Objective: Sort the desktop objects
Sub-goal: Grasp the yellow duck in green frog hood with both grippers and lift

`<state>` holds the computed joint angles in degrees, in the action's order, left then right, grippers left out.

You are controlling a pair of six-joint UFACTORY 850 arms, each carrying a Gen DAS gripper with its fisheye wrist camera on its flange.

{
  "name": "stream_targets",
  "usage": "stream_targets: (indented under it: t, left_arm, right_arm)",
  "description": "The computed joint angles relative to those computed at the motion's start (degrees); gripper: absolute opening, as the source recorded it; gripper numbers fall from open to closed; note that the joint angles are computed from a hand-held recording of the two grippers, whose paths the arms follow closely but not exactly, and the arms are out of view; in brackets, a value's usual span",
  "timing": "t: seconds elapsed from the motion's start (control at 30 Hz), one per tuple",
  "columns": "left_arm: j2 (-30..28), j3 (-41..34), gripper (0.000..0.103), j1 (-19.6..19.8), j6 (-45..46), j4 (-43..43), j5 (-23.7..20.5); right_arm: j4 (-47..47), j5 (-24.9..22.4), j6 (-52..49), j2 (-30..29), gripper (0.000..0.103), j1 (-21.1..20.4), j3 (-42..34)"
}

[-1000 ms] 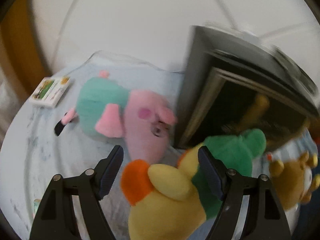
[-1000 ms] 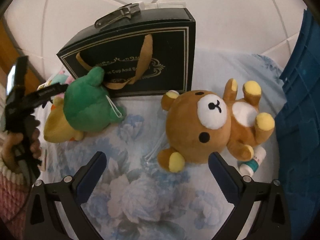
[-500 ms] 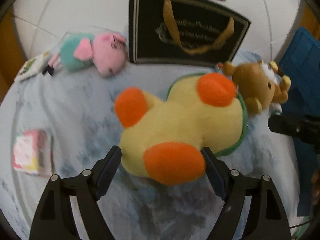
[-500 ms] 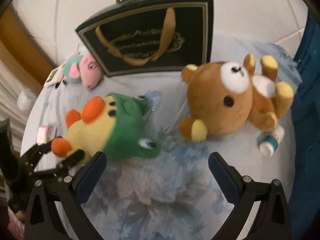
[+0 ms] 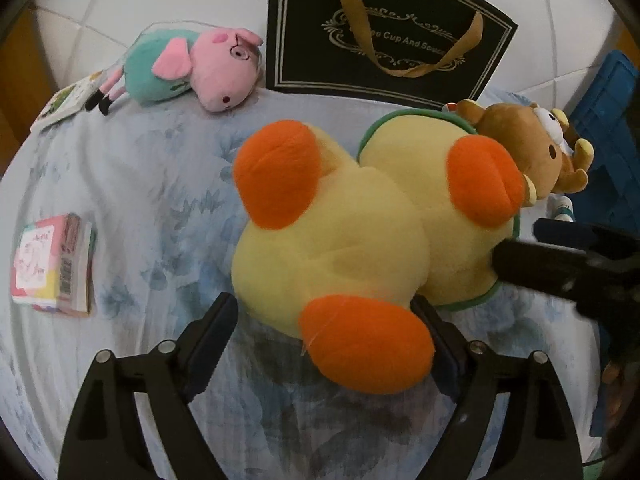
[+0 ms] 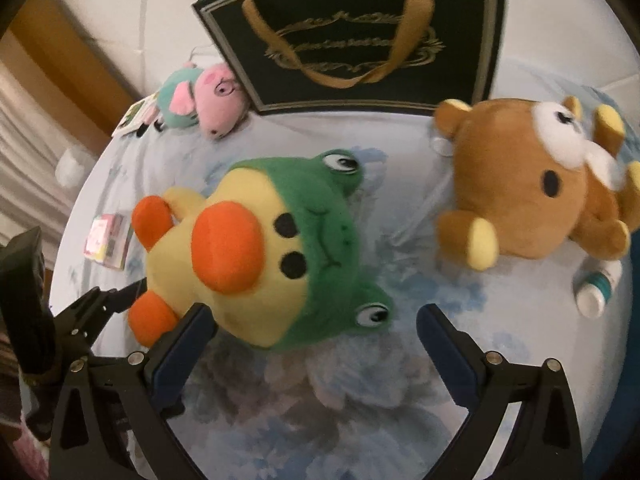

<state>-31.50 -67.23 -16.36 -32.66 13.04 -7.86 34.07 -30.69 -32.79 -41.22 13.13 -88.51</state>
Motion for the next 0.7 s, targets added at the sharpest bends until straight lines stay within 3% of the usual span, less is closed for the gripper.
stream_targets:
  t: [0.7]
  left_arm:
    - [-2.1, -2.2, 0.088, -1.1, -18.1, 20.6, -2.7]
  right_arm:
    - [0.6, -1.6, -3.7, -5.4, 0.103, 1.6, -5.3]
